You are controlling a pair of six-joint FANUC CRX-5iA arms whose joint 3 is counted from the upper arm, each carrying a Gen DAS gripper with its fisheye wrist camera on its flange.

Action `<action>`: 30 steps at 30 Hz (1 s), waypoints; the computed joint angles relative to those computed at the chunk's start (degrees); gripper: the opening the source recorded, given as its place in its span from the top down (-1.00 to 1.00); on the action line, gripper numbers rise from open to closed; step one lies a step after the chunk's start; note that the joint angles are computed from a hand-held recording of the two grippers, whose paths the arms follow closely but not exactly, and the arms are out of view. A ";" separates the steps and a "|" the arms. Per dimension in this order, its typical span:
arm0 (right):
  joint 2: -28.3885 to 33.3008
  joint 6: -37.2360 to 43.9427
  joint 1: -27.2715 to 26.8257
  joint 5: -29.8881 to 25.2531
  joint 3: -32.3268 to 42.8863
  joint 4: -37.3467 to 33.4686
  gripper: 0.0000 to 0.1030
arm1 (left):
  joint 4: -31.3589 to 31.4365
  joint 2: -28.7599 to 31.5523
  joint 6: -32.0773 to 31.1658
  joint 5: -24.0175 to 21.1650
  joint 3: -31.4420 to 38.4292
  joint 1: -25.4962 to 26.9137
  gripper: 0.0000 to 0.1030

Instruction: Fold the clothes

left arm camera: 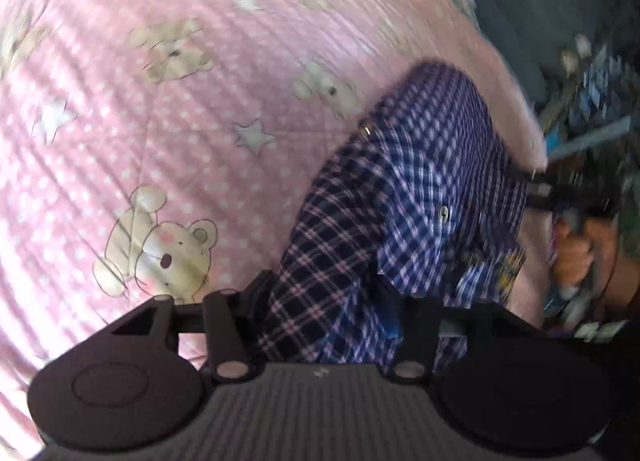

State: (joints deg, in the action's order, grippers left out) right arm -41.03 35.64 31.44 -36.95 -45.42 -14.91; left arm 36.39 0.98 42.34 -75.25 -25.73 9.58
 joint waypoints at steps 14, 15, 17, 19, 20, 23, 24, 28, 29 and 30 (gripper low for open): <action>40.32 64.30 -16.70 -33.55 55.52 -23.98 0.75 | 11.36 -40.42 25.75 -3.63 -17.56 14.43 0.79; 44.88 66.39 -15.33 -36.06 61.52 -23.93 0.74 | 10.35 -44.43 33.21 -3.87 -17.86 14.64 0.78; 54.48 68.44 -10.99 -40.81 73.52 -23.48 0.72 | 5.82 -49.16 48.21 1.25 -18.74 9.54 0.61; 63.65 68.82 -6.50 -44.28 84.96 -22.75 0.48 | -2.79 -49.65 63.20 9.61 -19.62 0.49 0.33; 67.02 67.59 -4.29 -43.47 87.99 -22.66 0.33 | -8.15 -49.03 70.70 12.26 -19.52 -3.55 0.16; 67.73 62.17 1.11 -33.69 82.71 -18.25 -0.09 | -14.46 -47.21 79.84 14.34 -22.00 -7.87 0.22; 66.53 60.28 2.47 -29.09 79.04 -16.89 -0.03 | -12.85 -48.42 76.89 12.67 -23.42 -5.63 0.23; 49.51 60.71 -0.06 -11.49 56.45 -20.67 -0.04 | -1.32 -59.02 51.50 5.73 -29.17 13.60 0.18; 44.64 60.68 -0.94 -7.92 51.19 -21.65 -0.04 | 1.58 -60.07 45.10 4.57 -29.89 18.52 0.13; 39.87 60.85 -2.06 -5.58 46.53 -23.01 -0.03 | 4.72 -59.14 39.22 5.30 -30.61 21.62 0.13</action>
